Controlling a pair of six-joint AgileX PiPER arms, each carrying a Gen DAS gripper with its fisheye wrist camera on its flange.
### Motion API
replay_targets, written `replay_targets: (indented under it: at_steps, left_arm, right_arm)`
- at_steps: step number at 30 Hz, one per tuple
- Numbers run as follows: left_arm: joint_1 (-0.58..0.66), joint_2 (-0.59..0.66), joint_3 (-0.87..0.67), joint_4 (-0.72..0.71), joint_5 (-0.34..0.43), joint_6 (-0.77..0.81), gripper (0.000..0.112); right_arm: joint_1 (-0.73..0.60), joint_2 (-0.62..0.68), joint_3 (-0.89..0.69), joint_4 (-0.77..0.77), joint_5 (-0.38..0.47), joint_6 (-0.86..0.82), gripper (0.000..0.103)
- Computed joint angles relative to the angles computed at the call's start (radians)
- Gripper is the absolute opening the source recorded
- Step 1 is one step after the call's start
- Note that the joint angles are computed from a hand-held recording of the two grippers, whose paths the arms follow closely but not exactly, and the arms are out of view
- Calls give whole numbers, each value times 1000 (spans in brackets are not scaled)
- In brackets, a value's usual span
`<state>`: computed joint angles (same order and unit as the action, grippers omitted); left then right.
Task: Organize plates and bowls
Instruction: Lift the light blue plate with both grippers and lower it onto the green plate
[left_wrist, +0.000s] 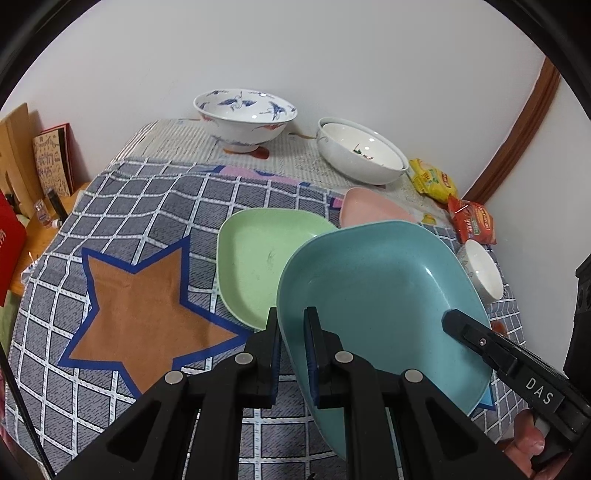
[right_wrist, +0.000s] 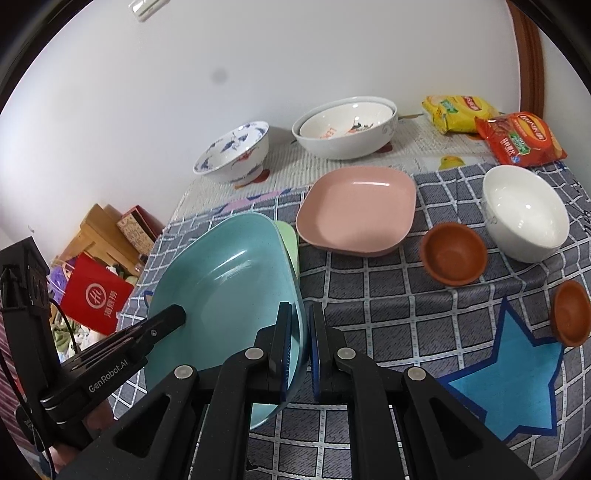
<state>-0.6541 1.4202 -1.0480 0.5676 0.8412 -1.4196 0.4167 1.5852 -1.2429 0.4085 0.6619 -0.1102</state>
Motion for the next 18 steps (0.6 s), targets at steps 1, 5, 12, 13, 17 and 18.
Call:
replay_targets:
  at_steps: [1,5,12,13,17,18]
  left_arm:
    - [7,0,8,-6,-8,2,12]
    - [29,5,29,-25,-34,13,12]
    - [74,14,59,-53,-77,39,12]
    - [81,16,62,-56,-82,43,12]
    - [122,19,79,-71,-113,62,12]
    - [131,20,81,-74,-118,69,12]
  right_arm:
    - [4,6,0,-3,-1,2,9]
    - [14,34,-9,-9,0,7,9]
    - [29,87,-40,-17,5,21,9]
    - [32,92,-43,-19,5,24,9]
    - [45,127,-73,-30,6,40,9]
    - [47,139,-84,-30,7,42,9]
